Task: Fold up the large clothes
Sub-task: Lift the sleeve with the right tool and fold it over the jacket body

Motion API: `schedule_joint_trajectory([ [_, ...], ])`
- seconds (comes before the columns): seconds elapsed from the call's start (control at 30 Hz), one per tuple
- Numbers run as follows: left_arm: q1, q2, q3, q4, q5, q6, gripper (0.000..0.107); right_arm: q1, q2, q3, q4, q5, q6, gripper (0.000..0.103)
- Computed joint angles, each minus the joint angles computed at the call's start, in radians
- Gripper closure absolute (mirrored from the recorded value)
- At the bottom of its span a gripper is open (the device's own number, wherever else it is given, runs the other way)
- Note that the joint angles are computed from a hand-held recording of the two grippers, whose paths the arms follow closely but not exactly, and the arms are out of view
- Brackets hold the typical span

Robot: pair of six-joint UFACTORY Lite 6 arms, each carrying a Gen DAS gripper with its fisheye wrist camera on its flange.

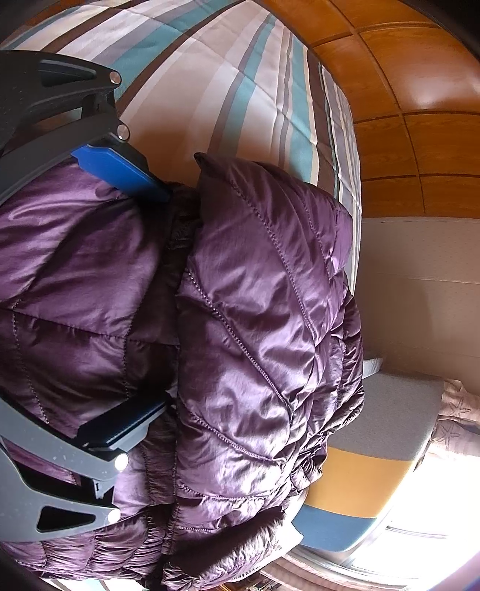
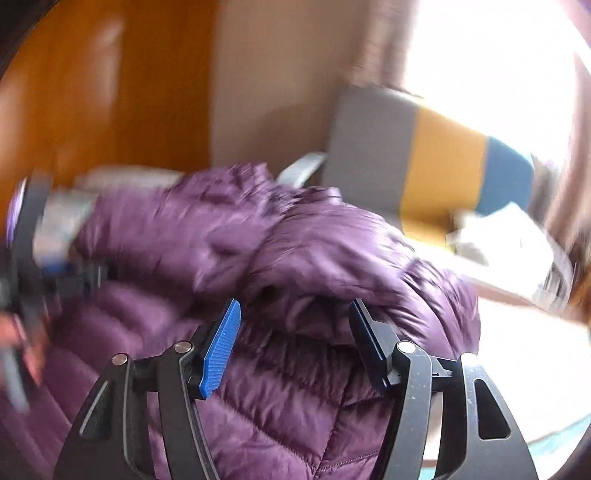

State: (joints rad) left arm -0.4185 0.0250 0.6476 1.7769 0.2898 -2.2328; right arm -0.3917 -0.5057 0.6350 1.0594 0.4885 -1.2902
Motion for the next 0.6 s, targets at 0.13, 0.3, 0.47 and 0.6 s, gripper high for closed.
schedule_joint_trajectory([
  [0.13,-0.001,-0.004,-0.006,0.013,0.002,-0.012,0.006,-0.133,0.172,0.105,0.132,0.055,0.116,0.042],
  [0.3,0.003,-0.007,-0.010,0.021,-0.003,-0.012,0.006,0.007,0.329,0.210,0.187,0.017,0.141,0.042],
  [0.47,0.014,-0.012,-0.015,0.058,-0.016,-0.046,0.006,0.127,0.265,0.165,0.333,0.185,-0.098,0.042],
  [0.6,0.015,-0.024,-0.009,-0.024,-0.020,0.038,0.006,0.088,0.135,0.087,0.292,0.236,-0.120,0.042],
])
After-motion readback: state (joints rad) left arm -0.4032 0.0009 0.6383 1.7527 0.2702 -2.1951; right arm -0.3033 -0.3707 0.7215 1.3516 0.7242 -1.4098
